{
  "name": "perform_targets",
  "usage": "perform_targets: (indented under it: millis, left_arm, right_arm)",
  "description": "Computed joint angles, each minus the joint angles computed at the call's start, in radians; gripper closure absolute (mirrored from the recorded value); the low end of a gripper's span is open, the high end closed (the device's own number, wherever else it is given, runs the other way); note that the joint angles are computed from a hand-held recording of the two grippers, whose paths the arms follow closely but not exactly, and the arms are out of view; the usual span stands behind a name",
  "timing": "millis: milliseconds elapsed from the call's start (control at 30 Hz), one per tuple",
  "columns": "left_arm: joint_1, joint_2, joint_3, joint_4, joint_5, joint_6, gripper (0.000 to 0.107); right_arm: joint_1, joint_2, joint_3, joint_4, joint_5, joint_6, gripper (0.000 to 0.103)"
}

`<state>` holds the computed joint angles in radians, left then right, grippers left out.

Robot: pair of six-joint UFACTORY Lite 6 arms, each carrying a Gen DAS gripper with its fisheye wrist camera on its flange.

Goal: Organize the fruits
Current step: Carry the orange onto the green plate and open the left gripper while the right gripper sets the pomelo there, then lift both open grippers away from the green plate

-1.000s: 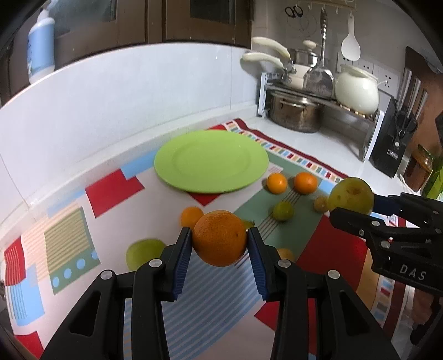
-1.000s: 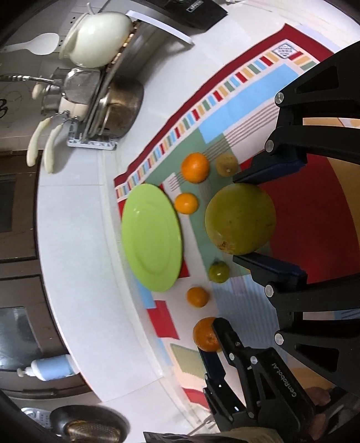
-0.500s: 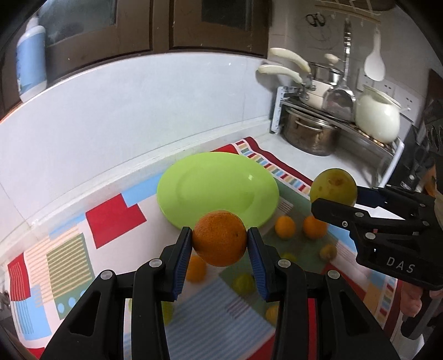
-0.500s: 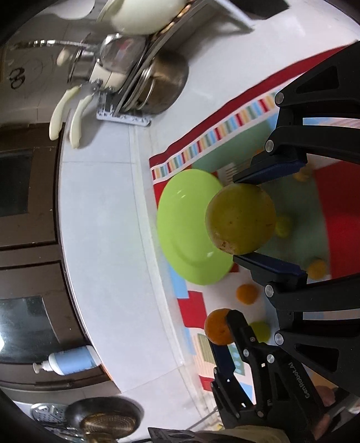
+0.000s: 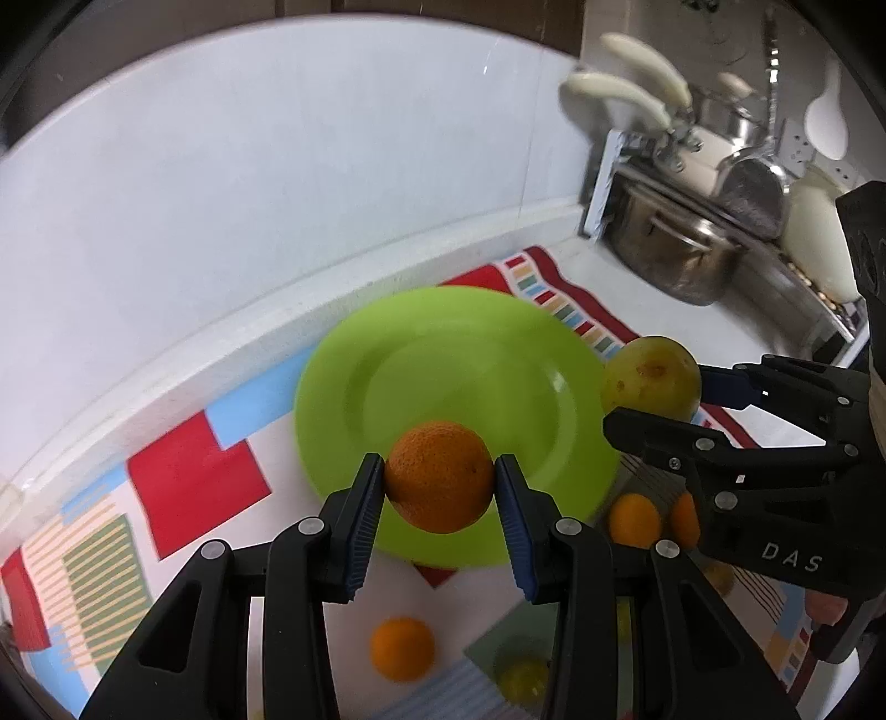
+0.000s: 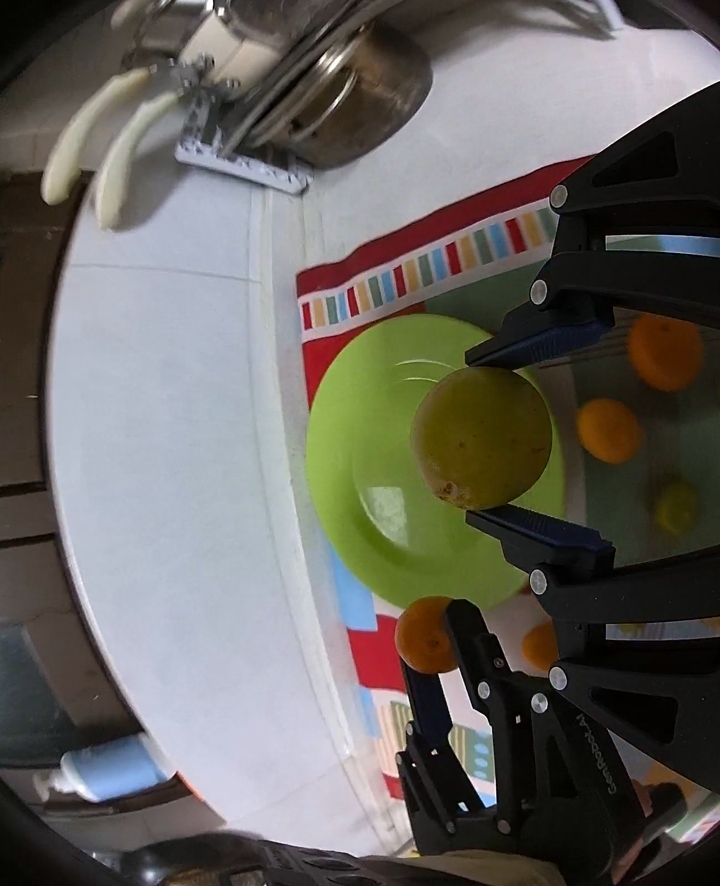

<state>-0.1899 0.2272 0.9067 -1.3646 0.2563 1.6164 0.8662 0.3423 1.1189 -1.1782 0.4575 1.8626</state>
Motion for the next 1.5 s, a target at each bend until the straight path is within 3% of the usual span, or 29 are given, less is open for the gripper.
perform_targets:
  millis: [200, 333, 467, 600, 800, 900, 1067, 1167, 1300, 1500]
  left_arm:
    - [-0.011, 0.178, 0.151, 0.189, -0.012, -0.184, 0.067]
    - [-0.012, 0.227, 0.187, 0.226, -0.024, -0.215, 0.067]
    - [-0.016, 0.252, 0.207, 0.284, -0.029, -0.272, 0.066]
    - [-0.005, 0.215, 0.175, 0.232, -0.042, -0.228, 0.056]
    - [0.017, 0.034, 0.023, -0.009, -0.062, 0.025, 0.044]
    - [0.034, -0.090, -0.074, -0.120, -0.058, 0.138, 0.040]
    - [0.066, -0.323, -0.235, -0.170, -0.049, 0.204, 0.034]
    - [0.100, -0.480, -0.326, -0.126, -0.031, 0.172, 0.028]
    - [0.178, -0.682, -0.421, 0.065, 0.033, -0.001, 0.024]
    - [0.379, -0.952, -0.526, 0.246, 0.242, -0.113, 0.020]
  right_arm:
    - [-0.108, 0.129, 0.091, 0.093, -0.106, -0.166, 0.053]
    - [-0.144, 0.191, 0.129, 0.127, -0.144, -0.211, 0.053]
    - [-0.151, 0.215, 0.143, 0.080, -0.165, -0.175, 0.053]
    - [-0.128, 0.206, 0.153, 0.042, -0.107, -0.142, 0.046]
    - [-0.064, 0.108, 0.075, -0.038, -0.015, -0.013, 0.046]
    - [0.006, 0.050, 0.034, -0.060, 0.083, 0.049, 0.038]
    - [0.126, -0.052, -0.033, -0.064, 0.220, 0.126, 0.037]
    - [0.226, -0.095, -0.044, -0.042, 0.345, 0.157, 0.031]
    - [0.339, -0.108, -0.016, -0.005, 0.479, 0.172, 0.030]
    - [0.488, -0.089, 0.051, 0.057, 0.651, 0.202, 0.025]
